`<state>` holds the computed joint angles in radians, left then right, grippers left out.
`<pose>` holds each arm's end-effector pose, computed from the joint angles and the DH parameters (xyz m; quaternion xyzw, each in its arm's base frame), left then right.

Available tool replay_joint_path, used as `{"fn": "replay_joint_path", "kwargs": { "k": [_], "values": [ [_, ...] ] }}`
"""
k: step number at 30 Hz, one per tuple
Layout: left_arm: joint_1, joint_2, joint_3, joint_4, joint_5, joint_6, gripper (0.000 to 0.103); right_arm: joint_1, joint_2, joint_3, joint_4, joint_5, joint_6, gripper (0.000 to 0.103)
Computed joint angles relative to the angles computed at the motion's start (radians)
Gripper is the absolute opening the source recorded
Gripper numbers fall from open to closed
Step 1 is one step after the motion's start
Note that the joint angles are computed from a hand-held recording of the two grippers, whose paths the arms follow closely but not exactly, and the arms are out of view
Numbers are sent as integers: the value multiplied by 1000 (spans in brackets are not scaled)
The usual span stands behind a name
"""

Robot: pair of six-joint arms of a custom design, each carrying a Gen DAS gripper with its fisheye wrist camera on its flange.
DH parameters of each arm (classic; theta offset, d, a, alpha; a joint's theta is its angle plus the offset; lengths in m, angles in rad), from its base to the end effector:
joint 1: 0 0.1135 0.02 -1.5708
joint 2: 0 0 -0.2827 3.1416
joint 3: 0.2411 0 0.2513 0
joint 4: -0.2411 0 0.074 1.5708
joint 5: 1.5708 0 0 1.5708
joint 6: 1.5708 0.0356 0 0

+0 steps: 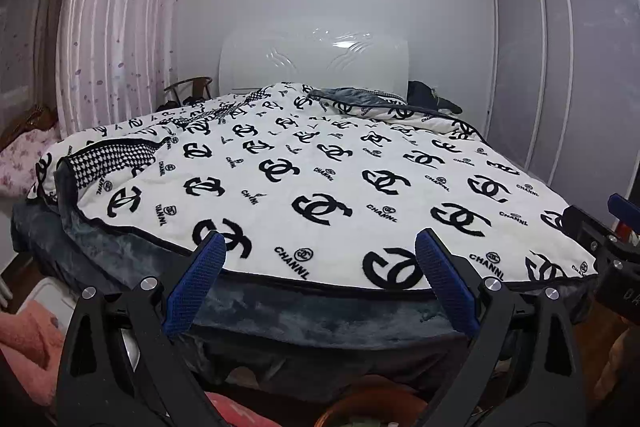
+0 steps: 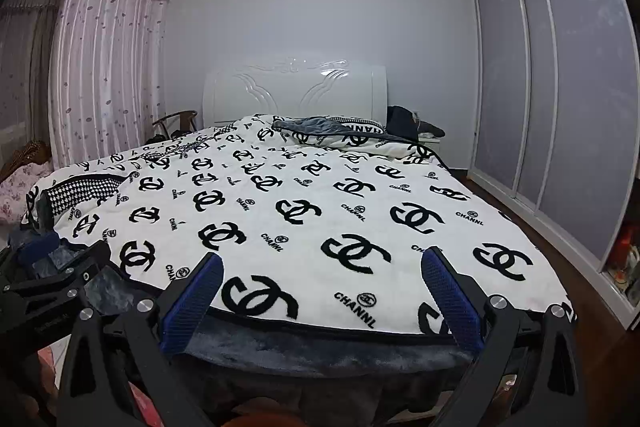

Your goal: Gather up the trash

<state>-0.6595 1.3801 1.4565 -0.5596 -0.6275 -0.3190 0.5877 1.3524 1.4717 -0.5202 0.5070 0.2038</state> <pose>0.2469 -0.1650 0.4218 -0.0195 0.8293 0.0018 0.5585 0.2515 0.1468 0.4371 -0.0180 0.8187 0.0131 0.5738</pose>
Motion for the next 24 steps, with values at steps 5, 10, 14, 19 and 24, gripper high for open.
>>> {"fn": "replay_joint_path", "kwargs": {
  "k": [5,10,14,19,24],
  "values": [
    [-5,-1,7,-15,0,-11,93,5,-13,-13,1,4,-1,98],
    [-20,-2,10,-26,-12,-20,93,9,-24,-26,4,9,3,98],
    [-33,-8,4,-27,-14,-25,93,15,-33,-34,1,14,3,98],
    [-41,-8,5,-35,-15,-29,93,22,-48,-53,4,18,1,98],
    [-40,-13,1,-32,-7,-27,93,22,-52,-59,8,17,4,98]
  ]
}}
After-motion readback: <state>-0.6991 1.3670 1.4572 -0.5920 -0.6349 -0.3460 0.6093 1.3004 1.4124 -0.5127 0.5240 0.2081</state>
